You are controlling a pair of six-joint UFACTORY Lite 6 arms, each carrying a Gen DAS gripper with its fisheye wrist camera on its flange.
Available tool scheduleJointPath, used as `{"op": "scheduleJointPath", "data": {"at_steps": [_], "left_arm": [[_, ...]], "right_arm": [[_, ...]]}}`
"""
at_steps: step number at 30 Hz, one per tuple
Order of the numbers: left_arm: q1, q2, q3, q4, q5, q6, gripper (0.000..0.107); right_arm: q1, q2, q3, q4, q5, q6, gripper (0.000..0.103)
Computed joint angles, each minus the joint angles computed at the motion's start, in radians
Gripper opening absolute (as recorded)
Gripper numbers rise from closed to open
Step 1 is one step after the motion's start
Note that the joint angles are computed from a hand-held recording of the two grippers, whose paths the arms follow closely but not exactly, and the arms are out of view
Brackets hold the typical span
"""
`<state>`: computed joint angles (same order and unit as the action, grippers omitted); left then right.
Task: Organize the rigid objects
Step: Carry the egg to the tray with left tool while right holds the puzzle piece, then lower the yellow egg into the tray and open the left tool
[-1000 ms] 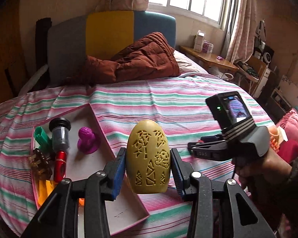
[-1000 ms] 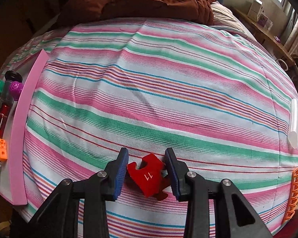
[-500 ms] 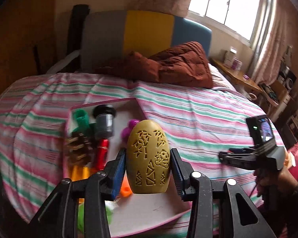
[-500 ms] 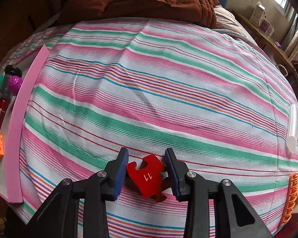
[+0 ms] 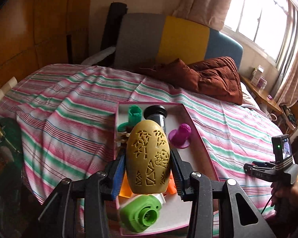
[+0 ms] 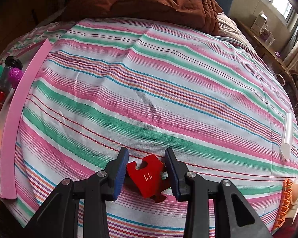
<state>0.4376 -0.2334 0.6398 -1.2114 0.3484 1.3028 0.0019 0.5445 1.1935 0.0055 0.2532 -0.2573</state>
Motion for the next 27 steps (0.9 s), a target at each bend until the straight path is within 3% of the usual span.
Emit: {"op": "scheduleJointPath", "data": {"at_steps": [17,27], "left_arm": [[-0.213,0.012,-0.032,0.010,-0.083,-0.007,0.043],[-0.322,0.118,0.020,-0.053,-0.183,0.030,0.043]], "right_arm": [[0.009,0.006,0.005,-0.036,-0.006,0.035,0.037],[0.014,0.001,0.000,-0.070,-0.009,0.066,0.037]]}}
